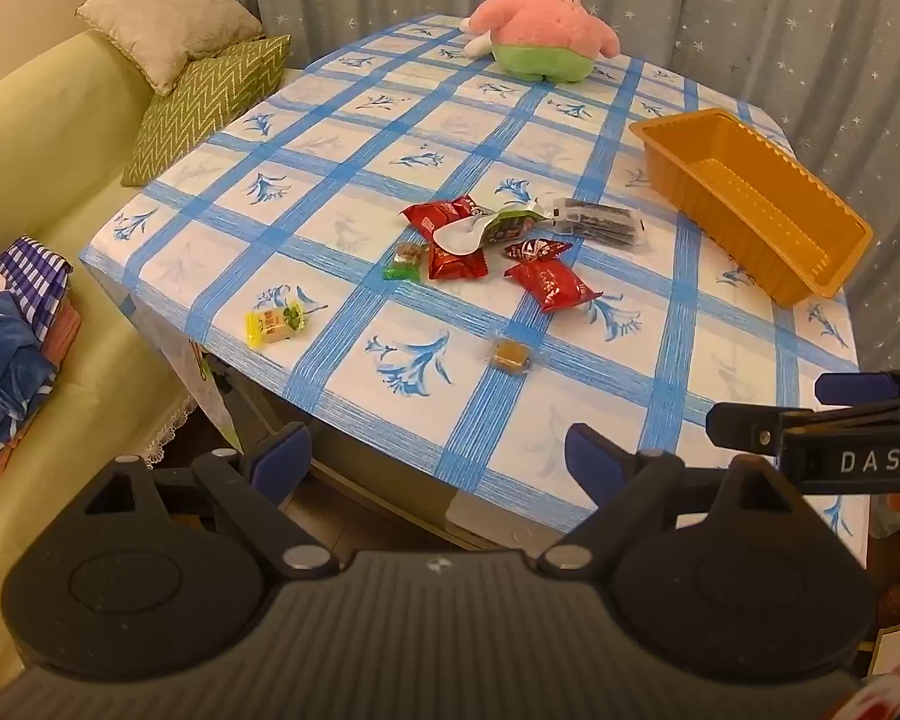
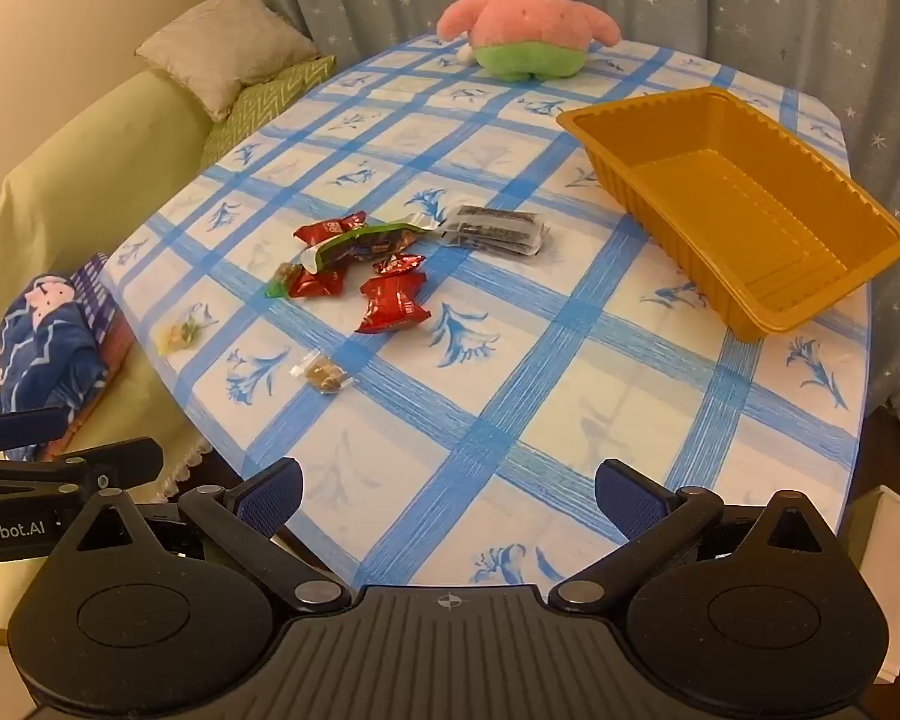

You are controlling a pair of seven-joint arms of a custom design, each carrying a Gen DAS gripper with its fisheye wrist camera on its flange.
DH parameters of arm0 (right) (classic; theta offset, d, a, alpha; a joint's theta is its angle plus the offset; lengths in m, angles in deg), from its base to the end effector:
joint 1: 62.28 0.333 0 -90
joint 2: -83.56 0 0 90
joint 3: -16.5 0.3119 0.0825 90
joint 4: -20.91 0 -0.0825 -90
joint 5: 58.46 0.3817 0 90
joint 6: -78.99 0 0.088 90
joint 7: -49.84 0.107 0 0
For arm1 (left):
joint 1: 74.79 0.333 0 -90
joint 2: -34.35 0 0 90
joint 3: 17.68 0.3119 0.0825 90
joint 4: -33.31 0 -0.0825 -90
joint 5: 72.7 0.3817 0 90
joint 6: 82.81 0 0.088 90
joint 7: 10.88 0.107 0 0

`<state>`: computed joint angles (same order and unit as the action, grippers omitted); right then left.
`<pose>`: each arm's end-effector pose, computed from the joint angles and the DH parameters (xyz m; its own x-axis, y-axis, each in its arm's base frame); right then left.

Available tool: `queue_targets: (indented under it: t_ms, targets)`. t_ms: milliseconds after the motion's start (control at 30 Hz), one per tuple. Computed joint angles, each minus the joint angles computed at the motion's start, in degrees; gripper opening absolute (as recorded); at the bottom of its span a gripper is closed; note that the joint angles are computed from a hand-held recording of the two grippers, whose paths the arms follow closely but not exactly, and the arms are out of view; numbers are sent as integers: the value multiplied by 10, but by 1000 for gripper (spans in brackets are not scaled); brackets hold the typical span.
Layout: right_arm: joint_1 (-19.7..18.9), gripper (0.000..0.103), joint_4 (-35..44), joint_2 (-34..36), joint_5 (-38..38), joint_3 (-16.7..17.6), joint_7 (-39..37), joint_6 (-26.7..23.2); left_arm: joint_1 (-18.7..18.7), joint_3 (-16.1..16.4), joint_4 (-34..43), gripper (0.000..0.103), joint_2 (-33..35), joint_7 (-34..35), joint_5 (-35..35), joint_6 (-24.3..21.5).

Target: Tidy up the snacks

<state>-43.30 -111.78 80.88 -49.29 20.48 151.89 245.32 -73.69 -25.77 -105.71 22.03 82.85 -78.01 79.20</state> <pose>0.5073 0.2048 0.4315 0.1186 -0.9640 -0.2380 -0.8375 0.0316 -0.5455 0.4997 -0.0586 0.4558 -0.1162 -0.9932 0.0066 -0.8116 0.0911 -0.5771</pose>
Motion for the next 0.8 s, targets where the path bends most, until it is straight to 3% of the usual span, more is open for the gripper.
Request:
queue_targets:
  t_ms: [800]
  targets:
    - [-5,103,11,9,2,3,-5,-4,0,1,1,91,1,-4,6,-1]
